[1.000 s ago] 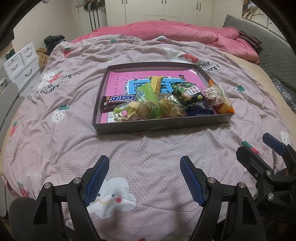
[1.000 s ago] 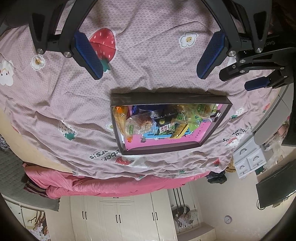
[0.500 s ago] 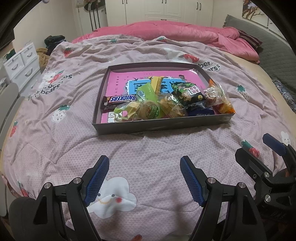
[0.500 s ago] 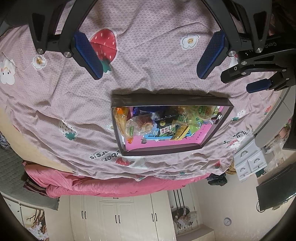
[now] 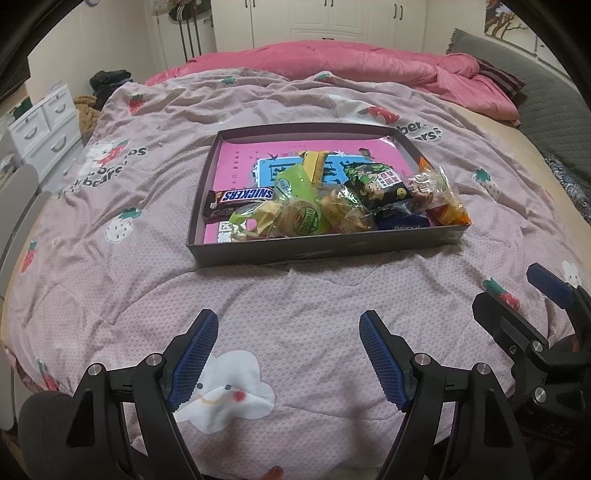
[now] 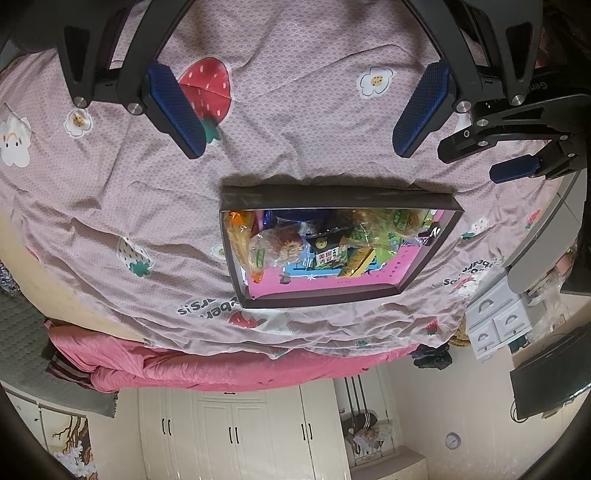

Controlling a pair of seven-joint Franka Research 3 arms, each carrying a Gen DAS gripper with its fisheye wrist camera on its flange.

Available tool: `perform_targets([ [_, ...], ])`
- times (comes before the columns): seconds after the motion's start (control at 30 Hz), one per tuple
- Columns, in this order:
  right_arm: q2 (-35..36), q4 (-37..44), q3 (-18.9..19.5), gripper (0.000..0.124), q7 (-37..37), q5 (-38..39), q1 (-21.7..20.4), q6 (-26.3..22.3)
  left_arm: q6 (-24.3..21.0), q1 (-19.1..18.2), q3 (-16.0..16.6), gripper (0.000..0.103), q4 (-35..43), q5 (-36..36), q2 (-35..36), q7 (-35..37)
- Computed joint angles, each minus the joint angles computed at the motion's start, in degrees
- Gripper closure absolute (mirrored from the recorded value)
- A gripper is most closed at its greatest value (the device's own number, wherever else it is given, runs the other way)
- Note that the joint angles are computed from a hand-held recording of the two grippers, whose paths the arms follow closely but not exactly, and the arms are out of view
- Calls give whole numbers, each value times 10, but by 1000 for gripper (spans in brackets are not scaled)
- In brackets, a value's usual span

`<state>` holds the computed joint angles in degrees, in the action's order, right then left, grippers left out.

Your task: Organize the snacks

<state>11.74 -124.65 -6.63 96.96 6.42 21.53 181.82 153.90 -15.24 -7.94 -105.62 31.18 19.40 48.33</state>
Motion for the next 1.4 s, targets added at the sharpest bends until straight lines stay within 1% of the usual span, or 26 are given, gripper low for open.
perform_targets([
  [0.07, -1, 0, -9, 22, 5, -6, 8, -1, 0, -1, 1, 23, -1, 2, -1, -2],
  [0.13, -1, 0, -5, 22, 3, -5, 5, -1, -3, -2, 1, 23, 0, 4, -1, -3],
  [0.2, -2, -1, -13, 22, 9, -10, 12, 0, -4, -1, -1, 23, 0, 0, -1, 0],
  [0.33, -4, -1, -4, 22, 7, -6, 3, -5, -7, -2, 1, 23, 1, 5, -2, -3],
  [0.5, -5, -2, -6, 22, 14, -12, 3, -5, -13, 0, -1, 23, 3, 0, -2, -1],
  [0.57, -5, -1, 0, 22, 11, -10, -2, -7, -17, -1, -1, 23, 4, 0, -1, -2],
  [0.6, -5, -1, -5, 22, 15, -14, 2, -8, -18, -1, 0, 23, 5, 0, -1, -2],
  [0.67, -6, -2, 3, 22, 11, -10, -6, -9, -19, -1, 0, 23, 5, 1, -1, -3],
  [0.7, -6, -2, -1, 22, 14, -14, -2, -10, -19, -1, 0, 23, 5, 2, -1, -3],
  [0.77, -6, -2, 4, 22, 13, -12, -7, -10, -20, -1, -1, 23, 5, 1, 0, -3],
  [0.83, -5, -2, -4, 22, 19, -18, 0, -9, -21, -1, -1, 23, 5, 1, -1, -4],
  [0.93, -6, -2, 6, 22, 13, -14, -8, -12, -17, 4, -4, 23, 2, -8, -1, 3],
  [1.13, -3, 0, 15, 22, 9, -10, -16, -14, -15, 1, 0, 23, 5, -2, 3, 1],
  [1.23, 0, 5, 23, 22, 2, -2, -23, -18, -6, 4, -1, 23, 5, -6, 6, 8],
  [1.33, 4, 8, 15, 22, 6, -6, -17, -22, -7, -1, 6, 23, 15, 6, 15, 1],
  [1.4, 5, 8, 3, 22, 15, -15, -8, -21, 0, -7, 16, 23, 23, 24, 24, -13],
])
